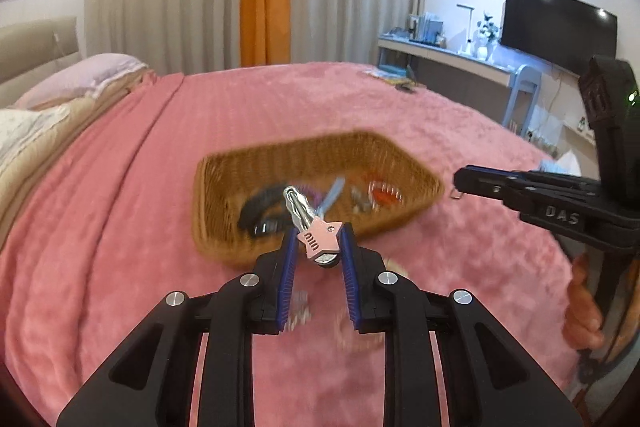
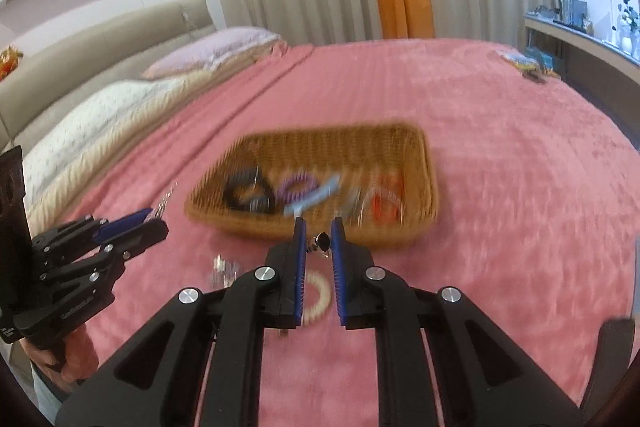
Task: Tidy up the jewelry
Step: 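Carry the keychain into the basket and open the left tool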
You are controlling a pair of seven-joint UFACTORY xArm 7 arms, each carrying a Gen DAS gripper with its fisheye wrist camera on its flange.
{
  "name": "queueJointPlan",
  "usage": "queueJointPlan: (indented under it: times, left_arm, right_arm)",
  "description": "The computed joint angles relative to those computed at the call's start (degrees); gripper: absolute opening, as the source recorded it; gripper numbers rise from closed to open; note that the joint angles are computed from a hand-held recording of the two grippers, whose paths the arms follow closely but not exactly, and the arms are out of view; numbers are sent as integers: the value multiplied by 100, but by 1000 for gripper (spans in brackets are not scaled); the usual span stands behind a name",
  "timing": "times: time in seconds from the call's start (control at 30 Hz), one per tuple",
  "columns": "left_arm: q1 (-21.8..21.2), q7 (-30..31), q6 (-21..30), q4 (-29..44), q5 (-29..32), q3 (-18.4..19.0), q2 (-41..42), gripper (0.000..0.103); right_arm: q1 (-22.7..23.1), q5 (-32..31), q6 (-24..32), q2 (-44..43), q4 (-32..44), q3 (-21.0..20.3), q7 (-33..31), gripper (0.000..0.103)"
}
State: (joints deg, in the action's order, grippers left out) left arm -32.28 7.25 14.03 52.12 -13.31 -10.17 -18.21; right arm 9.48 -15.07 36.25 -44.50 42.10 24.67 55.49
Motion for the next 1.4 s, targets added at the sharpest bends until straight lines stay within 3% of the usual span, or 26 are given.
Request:
queueJointPlan:
  times: [0.27, 0.4, 0.6, 1.17, 1.23, 1.3, 1.33, 1.37, 1.4]
  left_arm:
    - [313, -153, 68, 1440, 371, -235, 1476, 20]
    - [300, -625, 112, 1840, 1162, -309, 2059, 20]
    - [394, -145, 116, 2007, 636, -519, 2430, 20]
    - [378, 172, 293, 2079, 472, -568, 2599, 22]
    - [421, 349, 336, 2086, 264, -619, 2585, 28]
    - [471, 581, 273, 1998, -33, -678, 2505, 43]
    - [461, 611, 217, 1950, -84, -672, 2465, 52]
    - [456, 676, 135, 1885, -163, -680, 2412, 54]
    - [477, 851, 74, 1825, -341, -712, 2346, 55]
  right_arm:
    - [-404, -169, -846, 976, 347, -322, -196, 10]
    - [-594, -313, -1310, 1356, 277, -374, -106, 10]
    - [-478, -186, -1596, 1703, 52, -660, -165, 10]
    - [-158, 192, -1568, 1889, -29, -966, -372, 12]
    - [-171, 229, -1665, 1803, -110, -975, -363, 13]
    - [-212, 238, -1801, 1706, -185, -951, -341, 22]
    - [-285, 209, -1841, 1630, -221, -893, -280, 36]
    - [-387, 149, -1856, 1553, -245, -802, -199, 52]
    - [-470, 91, -1868, 1488, -260, -727, -141, 53]
